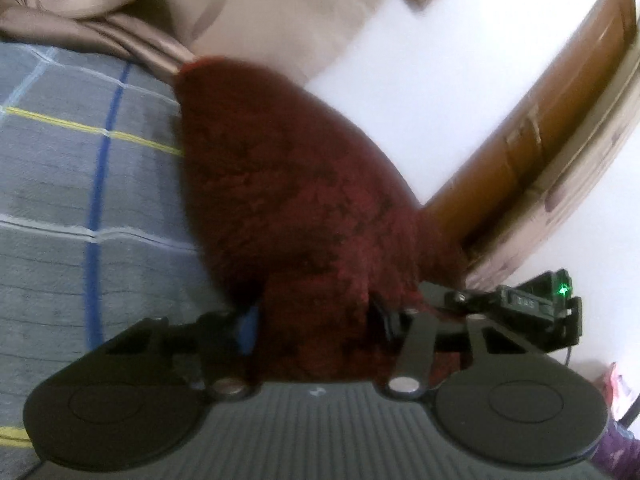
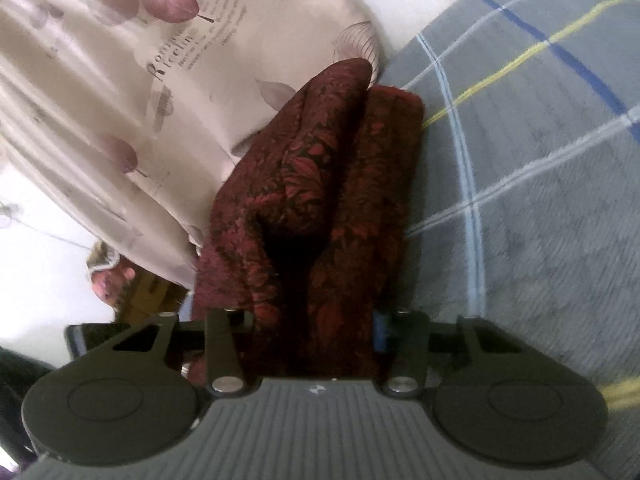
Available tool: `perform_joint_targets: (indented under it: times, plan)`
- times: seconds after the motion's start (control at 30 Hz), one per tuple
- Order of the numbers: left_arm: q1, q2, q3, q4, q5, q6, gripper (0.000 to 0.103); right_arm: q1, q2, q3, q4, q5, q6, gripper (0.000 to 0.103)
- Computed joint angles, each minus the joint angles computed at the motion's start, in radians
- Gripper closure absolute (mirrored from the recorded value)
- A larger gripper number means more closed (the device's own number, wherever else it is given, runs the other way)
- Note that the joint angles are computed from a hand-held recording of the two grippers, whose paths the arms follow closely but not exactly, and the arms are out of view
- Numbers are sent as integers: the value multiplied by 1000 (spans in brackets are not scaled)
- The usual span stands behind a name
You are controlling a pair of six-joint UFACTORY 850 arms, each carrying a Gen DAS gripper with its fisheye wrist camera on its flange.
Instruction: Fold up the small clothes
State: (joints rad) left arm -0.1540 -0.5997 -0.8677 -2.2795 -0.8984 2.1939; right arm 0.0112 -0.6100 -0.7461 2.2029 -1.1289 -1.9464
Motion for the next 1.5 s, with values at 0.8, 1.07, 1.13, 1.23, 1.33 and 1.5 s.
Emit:
perform_joint_targets:
  times: [0.8,1.07,1.13,1.23,1.33,1.5]
  plan:
    - [101,-120,-257,386,-2,-322,7,30,45,59,61,-58,41,12]
    - [94,-264,-434,507,-87,-521,2,22,-24,-66,9,-37,115,7]
    - [85,-258,-420,463,-75,-475,6,33,-34,-86,22,-18,98,11]
    - [74,-227,-375,409,-44,-428,20,47,-50,-115,26,7,83,28]
    - [49,-167,-310,339,17,-327,29,41,-66,-112,46,-26,92,43]
    - [11,-39,-168,186,115,-166,30,61,-19,-48,114,-36,7,47]
